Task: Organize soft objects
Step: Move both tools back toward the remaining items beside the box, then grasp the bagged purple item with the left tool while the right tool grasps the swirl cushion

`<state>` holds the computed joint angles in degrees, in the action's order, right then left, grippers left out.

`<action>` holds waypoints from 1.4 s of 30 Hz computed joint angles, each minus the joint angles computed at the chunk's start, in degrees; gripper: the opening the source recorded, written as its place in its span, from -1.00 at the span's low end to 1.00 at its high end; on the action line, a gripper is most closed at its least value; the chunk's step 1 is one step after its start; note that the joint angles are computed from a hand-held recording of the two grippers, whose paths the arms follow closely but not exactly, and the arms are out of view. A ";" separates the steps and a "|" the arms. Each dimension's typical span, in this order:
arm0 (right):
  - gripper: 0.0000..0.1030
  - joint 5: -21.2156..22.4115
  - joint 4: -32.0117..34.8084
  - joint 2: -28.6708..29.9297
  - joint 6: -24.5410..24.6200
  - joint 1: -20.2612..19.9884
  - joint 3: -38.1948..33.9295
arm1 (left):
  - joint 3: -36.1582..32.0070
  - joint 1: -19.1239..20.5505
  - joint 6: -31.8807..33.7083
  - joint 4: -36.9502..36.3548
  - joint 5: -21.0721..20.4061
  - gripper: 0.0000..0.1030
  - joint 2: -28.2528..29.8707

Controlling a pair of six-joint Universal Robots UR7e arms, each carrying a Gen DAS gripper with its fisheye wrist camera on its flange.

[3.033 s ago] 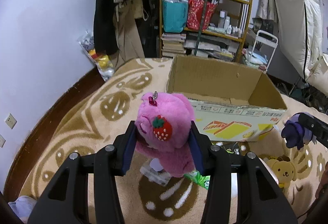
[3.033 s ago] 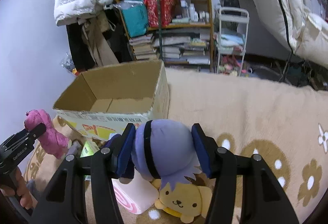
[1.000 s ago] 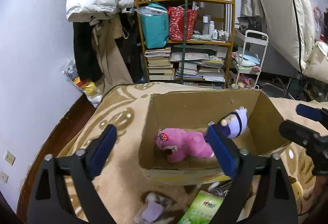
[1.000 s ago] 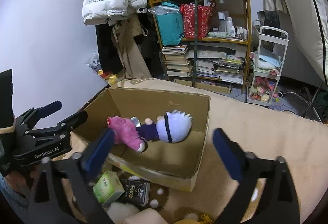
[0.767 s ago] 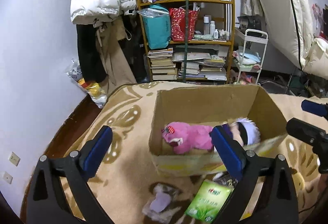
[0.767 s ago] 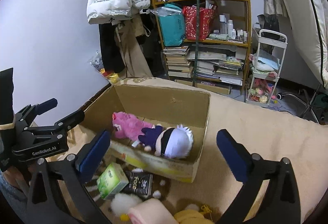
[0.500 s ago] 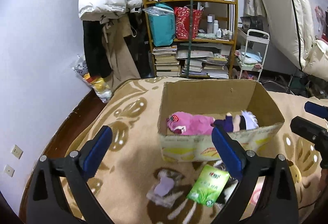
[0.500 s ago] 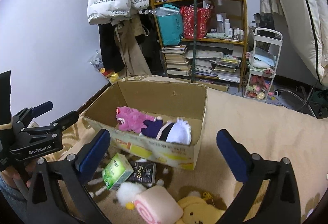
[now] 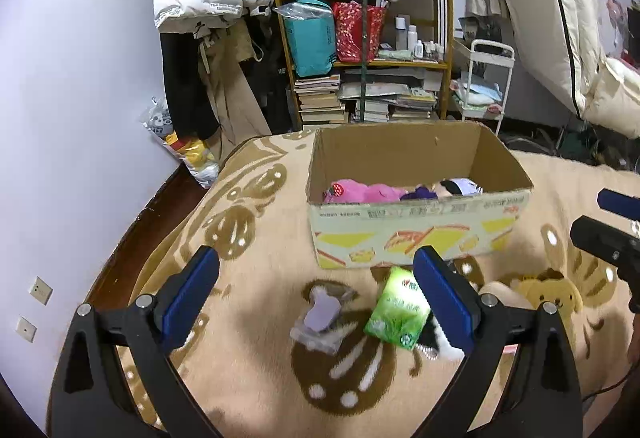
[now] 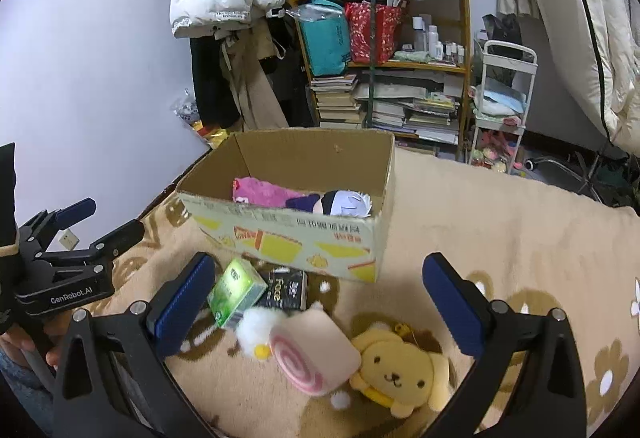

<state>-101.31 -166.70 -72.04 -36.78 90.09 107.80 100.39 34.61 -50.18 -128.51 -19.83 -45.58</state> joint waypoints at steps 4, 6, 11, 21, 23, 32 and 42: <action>1.00 -0.77 -0.14 -0.58 -0.86 0.28 0.82 | -0.40 -0.01 -2.07 3.74 -0.92 0.88 -0.12; 1.00 -1.68 0.19 -0.42 -1.02 0.61 0.79 | -0.49 0.12 -2.75 4.52 -1.41 0.88 -0.26; 1.00 -4.01 1.59 0.33 -0.98 0.84 0.76 | -1.41 1.31 -4.86 7.02 -3.00 0.88 -0.50; 1.00 -6.59 2.65 2.81 -0.26 0.51 -0.96 | -3.72 5.08 -6.01 7.71 -8.38 0.88 -0.49; 1.00 -7.09 3.52 3.44 0.21 0.43 -1.62 | -4.44 5.79 -6.25 8.50 -9.33 0.88 -0.20; 1.00 -9.73 7.28 6.11 1.90 0.05 -3.66 | -8.21 10.10 -5.30 9.88 -15.23 0.88 1.79; 1.00 -12.64 10.19 8.27 2.31 0.15 -4.86 | -12.02 12.66 -7.53 15.63 -18.38 0.88 4.27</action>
